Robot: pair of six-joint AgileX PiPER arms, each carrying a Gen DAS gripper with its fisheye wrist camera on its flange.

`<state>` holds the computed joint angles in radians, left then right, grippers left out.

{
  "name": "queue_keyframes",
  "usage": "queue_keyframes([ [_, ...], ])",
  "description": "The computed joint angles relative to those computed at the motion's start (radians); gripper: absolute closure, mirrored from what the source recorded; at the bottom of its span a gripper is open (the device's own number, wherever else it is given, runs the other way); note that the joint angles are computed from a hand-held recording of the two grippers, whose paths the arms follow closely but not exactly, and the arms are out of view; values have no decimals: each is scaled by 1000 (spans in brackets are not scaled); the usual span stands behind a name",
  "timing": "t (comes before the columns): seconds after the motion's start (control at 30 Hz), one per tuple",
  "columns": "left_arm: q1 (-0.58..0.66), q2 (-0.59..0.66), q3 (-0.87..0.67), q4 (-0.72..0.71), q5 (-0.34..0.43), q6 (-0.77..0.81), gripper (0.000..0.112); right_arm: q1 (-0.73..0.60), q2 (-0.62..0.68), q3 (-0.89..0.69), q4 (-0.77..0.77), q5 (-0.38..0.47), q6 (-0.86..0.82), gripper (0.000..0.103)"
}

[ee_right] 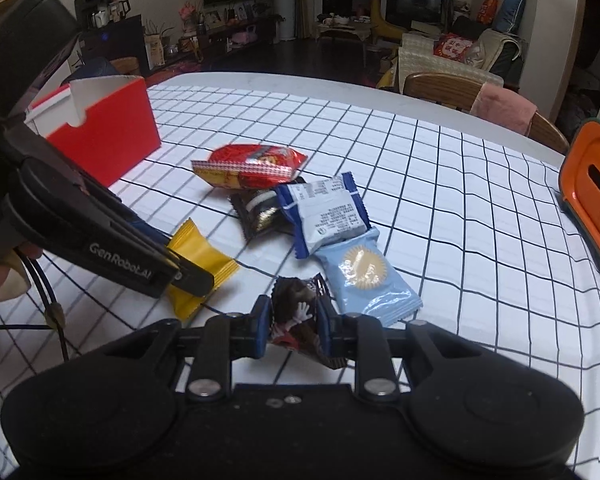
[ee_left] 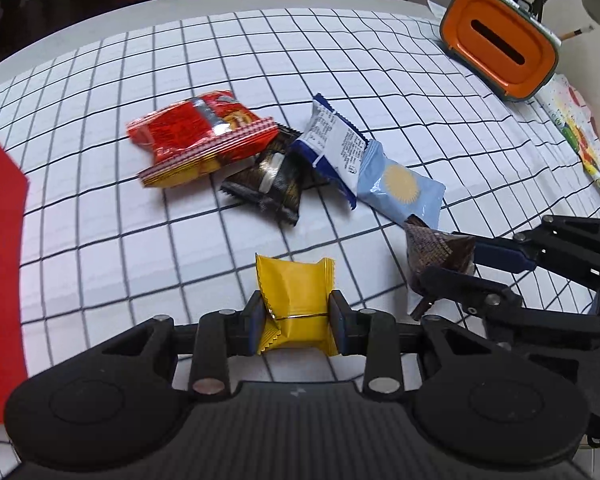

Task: Organize snacks
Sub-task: 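Carry the yellow packet and brown chocolate with both grippers over the box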

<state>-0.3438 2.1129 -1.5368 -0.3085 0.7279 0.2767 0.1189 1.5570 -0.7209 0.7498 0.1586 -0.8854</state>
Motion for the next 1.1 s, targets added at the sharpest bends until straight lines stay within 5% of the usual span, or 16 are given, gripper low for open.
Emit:
queue_keyframes([
  [0.57,228,-243,170,-161,55,264,79,316,-143,-103,-1077,111,1296,80],
  [1.1,500,-264,60,-252,182,465,79,589,31,-424,-1420,283,1690,80],
])
